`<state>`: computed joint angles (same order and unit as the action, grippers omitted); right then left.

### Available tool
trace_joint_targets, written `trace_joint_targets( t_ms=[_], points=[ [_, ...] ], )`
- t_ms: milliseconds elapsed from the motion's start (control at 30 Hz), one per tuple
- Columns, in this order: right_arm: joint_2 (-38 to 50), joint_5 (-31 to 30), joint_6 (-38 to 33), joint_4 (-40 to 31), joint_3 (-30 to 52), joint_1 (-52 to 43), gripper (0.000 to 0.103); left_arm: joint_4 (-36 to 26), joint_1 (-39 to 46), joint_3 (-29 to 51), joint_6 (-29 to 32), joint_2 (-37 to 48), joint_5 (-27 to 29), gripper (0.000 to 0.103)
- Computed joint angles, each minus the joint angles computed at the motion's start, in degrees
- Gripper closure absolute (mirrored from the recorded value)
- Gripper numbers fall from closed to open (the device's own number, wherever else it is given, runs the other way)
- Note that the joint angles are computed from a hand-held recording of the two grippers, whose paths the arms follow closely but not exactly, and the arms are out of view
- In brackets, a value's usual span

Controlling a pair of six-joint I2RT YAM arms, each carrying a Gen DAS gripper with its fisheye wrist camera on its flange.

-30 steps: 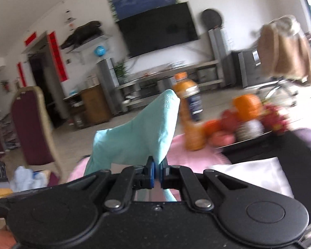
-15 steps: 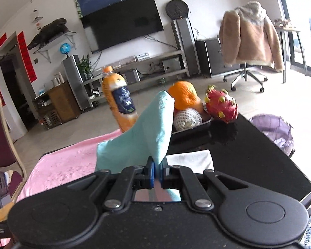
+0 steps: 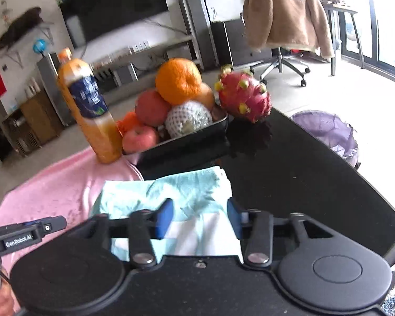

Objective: Fold clothes
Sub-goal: 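Lower the shirt with both grippers onto the clothes stack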

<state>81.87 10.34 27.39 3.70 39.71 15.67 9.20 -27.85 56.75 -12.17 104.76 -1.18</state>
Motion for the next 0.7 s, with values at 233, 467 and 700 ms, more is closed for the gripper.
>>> trace_joint_targets(
  t_ms=[233, 467, 700],
  points=[
    [-4.0, -5.0, -0.5, -4.6, -2.2, 1.1, 0.089, -2.0, -6.1, 0.0, 5.5, 1.2, 7.1, 0.075],
    [-0.8, 1.7, -3.1, -13.2, -2.8, 9.7, 0.089, -8.4, -6.3, -3.5, 4.8, -0.1, 5.3, 0.073],
    [-13.8, 5.7, 1.2, -21.3, -4.6, 16.4, 0.086, -11.4, -6.7, -5.9, 3.5, -5.7, 5.4, 0.069]
  ],
)
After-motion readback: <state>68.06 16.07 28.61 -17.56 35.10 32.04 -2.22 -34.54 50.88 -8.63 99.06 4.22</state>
